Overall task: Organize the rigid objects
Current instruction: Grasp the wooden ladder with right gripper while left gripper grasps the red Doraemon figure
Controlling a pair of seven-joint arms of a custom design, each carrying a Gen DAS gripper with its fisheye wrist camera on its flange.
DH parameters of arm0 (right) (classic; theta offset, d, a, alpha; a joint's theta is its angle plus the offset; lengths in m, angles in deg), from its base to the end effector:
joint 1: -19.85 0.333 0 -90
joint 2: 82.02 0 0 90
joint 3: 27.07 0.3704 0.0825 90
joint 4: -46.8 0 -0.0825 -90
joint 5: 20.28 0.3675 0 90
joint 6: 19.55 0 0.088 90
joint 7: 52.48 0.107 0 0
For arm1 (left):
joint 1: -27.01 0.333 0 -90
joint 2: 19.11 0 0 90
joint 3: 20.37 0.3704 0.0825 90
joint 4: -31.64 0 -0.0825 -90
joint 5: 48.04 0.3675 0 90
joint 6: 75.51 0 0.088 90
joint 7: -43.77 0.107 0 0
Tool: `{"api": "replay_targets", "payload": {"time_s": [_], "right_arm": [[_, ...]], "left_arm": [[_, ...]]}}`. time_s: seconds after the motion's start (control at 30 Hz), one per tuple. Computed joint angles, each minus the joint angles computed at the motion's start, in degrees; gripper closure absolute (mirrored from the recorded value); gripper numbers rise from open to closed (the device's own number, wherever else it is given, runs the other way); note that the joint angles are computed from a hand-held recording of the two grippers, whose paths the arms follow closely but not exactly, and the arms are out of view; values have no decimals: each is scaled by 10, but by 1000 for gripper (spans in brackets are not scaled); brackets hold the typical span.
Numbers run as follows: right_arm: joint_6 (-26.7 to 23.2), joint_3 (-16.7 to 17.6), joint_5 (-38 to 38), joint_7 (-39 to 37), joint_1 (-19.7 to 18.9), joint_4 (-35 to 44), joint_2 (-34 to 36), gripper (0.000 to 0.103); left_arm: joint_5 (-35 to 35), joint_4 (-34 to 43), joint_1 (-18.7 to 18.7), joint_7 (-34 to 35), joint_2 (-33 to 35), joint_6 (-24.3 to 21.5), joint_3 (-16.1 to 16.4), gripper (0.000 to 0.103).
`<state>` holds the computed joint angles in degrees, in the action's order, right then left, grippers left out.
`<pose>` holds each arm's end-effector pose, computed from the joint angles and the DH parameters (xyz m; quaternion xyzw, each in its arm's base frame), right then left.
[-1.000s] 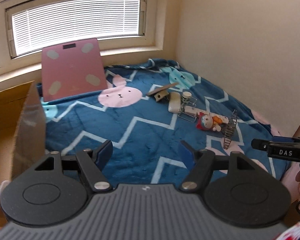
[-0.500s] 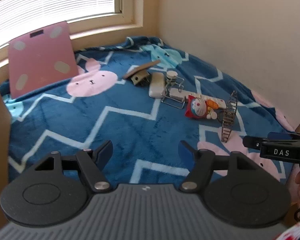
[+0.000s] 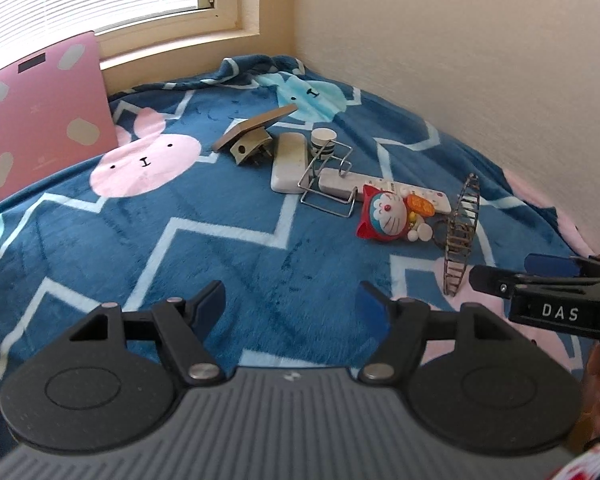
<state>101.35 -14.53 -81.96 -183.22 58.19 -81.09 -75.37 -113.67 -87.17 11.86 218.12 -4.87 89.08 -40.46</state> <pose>0.3628 0.3777 0.3855 -0.3258 0.8534 -0.3281 0.2406 0.5293 -0.2949 0.4159 -0.2570 0.8871 -0.3723 0.0919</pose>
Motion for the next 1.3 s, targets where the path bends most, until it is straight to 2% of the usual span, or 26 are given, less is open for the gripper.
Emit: {"api": "replay_targets", "payload": {"time_s": [0.1,0.23,0.5,0.73,1.0,1.3], "right_arm": [[-4,-2,-6,2,-1,1,3,30],[-8,-5,-18,12,-3,-1,5,40],[6,-15,-50,18,-13,5,19,48],[9,-26,-54,9,-23,14,34,52],[-14,-24,-32,-24,-23,6,30,59],[25,-31,-43,-44,-35,7,37,71]], "left_arm": [[4,9,-3,-2,9,0,-1,35],[8,20,-4,-3,20,5,-5,35],[25,41,-5,-16,46,14,-14,35],[38,53,-1,-20,62,20,-24,35],[46,53,1,-22,70,22,-30,36],[42,58,4,-19,77,21,-39,36]]}}
